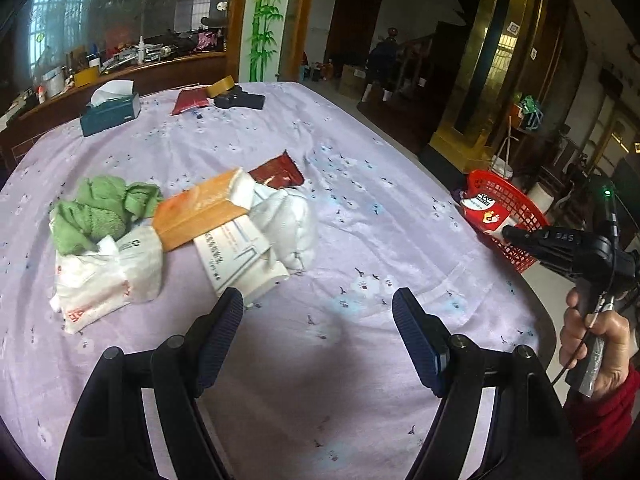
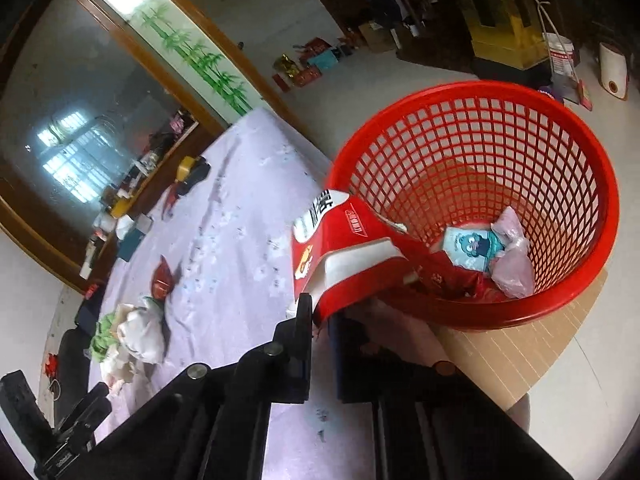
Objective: Collect trash
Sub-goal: 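Move both open tools back over the table, then grasp the long white barcode box with the right tool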
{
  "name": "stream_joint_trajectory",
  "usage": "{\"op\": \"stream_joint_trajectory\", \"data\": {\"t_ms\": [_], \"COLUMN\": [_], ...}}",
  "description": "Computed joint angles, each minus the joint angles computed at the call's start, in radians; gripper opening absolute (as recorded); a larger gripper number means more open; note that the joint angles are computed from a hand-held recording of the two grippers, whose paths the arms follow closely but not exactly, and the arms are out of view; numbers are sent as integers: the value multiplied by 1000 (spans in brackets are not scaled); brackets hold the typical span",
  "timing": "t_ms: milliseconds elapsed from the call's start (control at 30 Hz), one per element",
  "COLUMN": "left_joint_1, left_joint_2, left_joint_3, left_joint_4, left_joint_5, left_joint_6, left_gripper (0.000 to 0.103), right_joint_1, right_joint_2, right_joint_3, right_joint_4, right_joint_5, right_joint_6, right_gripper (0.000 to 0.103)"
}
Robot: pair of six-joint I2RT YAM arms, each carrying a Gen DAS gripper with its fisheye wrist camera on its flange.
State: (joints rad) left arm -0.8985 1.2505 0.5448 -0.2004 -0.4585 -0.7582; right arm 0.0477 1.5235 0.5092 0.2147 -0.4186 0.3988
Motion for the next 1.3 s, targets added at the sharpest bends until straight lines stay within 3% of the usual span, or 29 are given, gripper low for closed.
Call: {"op": "stream_joint_trajectory", "data": {"t_ms": [333,367,400,467,600,700,867,967,1133,1300], "left_joint_1": [54,65,79,115,176,252,369,486,707,931], "left_joint_2": [-170,-197,-219,-276,-358,-451,-577,-631,-564,-360], "left_joint_3": [-72,-83,-91,-113,-149,-186,-226,-245,-258,-267], "left_joint_4": [-86,-100,-111,-141,-183,-216,-298,-323,-247,-54], "left_joint_5": [-16,-18,-16,-6,11,53,83,139,259,523], "left_joint_6": [-31,-32,-30,-29,-28,-9,15,66,211,303], "left_gripper": [76,76,76,76,76,76,76,76,76,76], "right_joint_1": [-139,-149,-151,-153,-90,-37,163,285,443,570], "right_joint_2": [-125,-136,-146,-200,-360,-445,-393,-330,-191,-30], "right_joint_3": [23,22,22,-3,-47,-60,-1,24,107,214], "right_joint_4": [-76,-92,-110,-129,-171,-190,-227,-207,-178,-168], "right_joint_5": [58,91,126,186,292,265,179,188,150,106], "right_joint_6": [-11,-4,-2,2,-19,-30,-61,-50,-33,-11], "right_gripper": [11,16,41,73,74,74,74,74,74,74]}}
